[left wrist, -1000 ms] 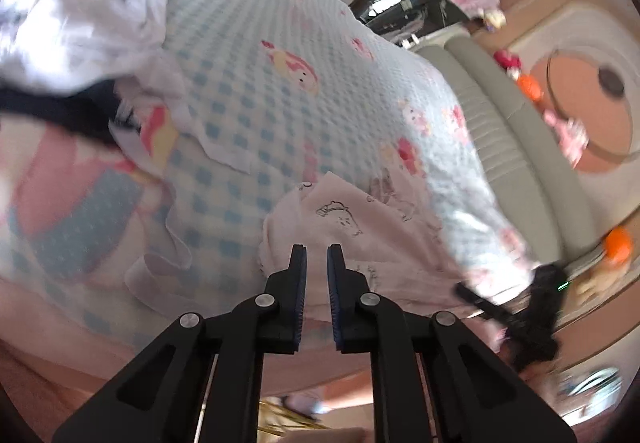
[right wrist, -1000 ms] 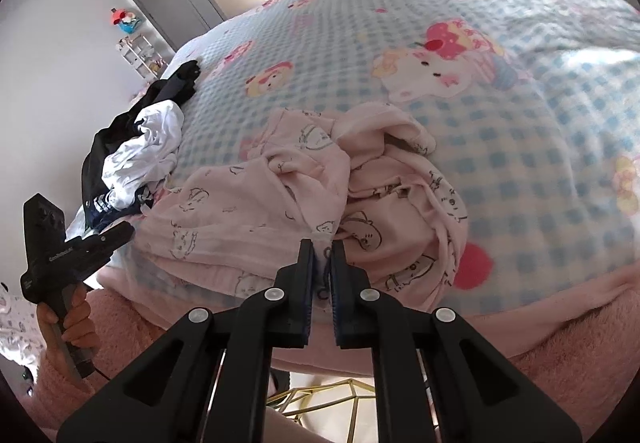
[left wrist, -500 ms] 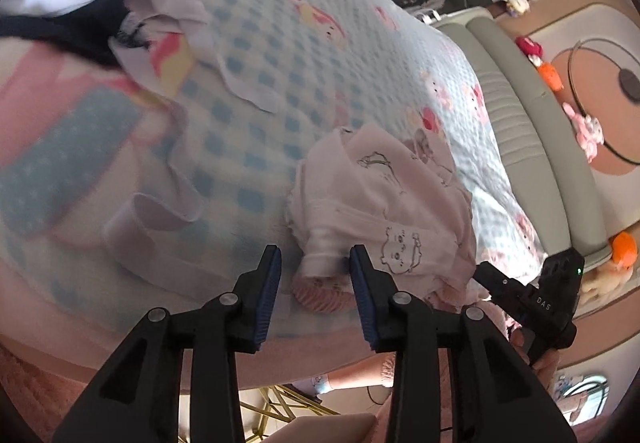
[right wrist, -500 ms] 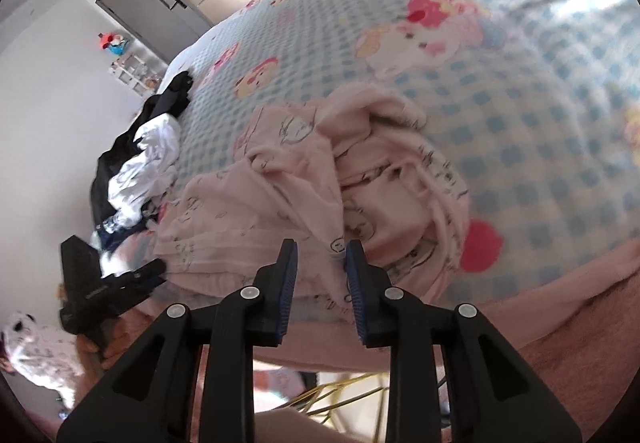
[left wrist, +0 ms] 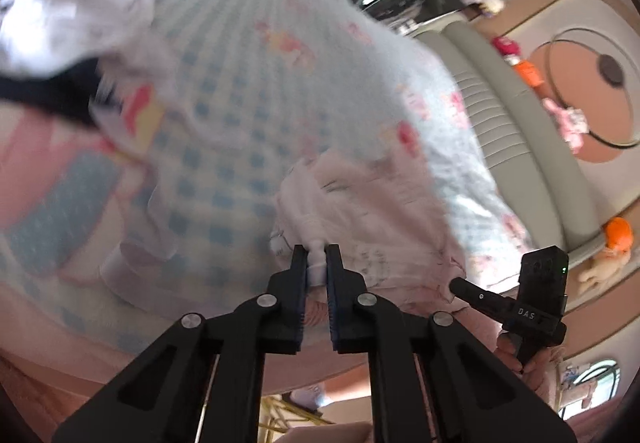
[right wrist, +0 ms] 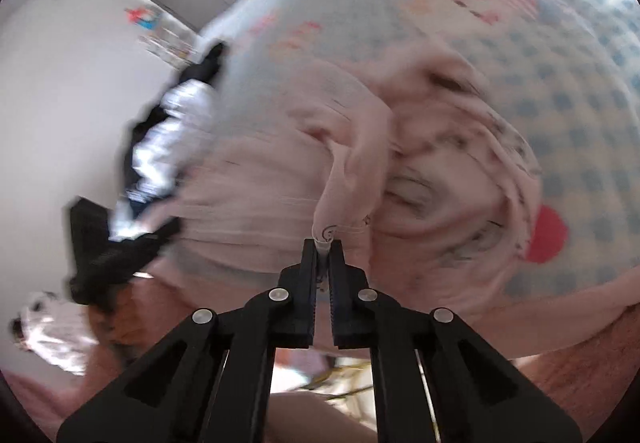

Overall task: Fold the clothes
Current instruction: 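Pull the pants leg out flat with the right tool while the left tool grasps its edge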

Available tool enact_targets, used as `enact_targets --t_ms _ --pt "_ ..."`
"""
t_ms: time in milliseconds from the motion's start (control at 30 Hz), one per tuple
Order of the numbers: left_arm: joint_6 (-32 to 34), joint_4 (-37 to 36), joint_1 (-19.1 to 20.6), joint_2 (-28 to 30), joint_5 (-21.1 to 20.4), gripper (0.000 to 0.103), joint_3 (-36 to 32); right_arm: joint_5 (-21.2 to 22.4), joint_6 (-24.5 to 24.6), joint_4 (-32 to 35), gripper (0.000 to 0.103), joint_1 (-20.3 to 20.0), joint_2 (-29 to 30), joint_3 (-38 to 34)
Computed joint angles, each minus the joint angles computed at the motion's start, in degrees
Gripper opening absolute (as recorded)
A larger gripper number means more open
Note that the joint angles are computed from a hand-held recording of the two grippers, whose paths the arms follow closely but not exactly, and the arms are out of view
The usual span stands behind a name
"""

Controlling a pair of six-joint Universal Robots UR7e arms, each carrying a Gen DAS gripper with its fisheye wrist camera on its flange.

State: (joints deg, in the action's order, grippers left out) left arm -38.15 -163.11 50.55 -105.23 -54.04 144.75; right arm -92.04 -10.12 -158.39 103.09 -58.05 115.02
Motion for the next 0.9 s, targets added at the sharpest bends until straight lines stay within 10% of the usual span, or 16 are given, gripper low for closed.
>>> enact_targets --t_ms 167,500,633,700,900 --pt "3.69 0.38 -2.85 -1.58 3.12 0.008 -2.78 5.63 -1.31 1.41 0.004 1.55 -1.78 -3.19" --pt "13.64 -5.47 8.18 9.25 -0.91 0.008 -17.30 4.55 -2.70 8.65 0.003 5.74 12.36 -26.12" --pt "13.03 -1.40 14.72 18.07 4.23 0.014 -29.11 -8.92 -3.62 4.71 0.004 8.52 24.79 -42.96" --pt "11.08 0.19 17.10 18.83 0.77 0.035 -30.98 -13.71 -1.69 9.45 0.006 8.43 29.25 -50.04" --pt "15.94 0.96 16.55 15.06 3.97 0.044 -22.58 -4.01 -9.17 11.77 0.032 6.77 21.83 -38.25"
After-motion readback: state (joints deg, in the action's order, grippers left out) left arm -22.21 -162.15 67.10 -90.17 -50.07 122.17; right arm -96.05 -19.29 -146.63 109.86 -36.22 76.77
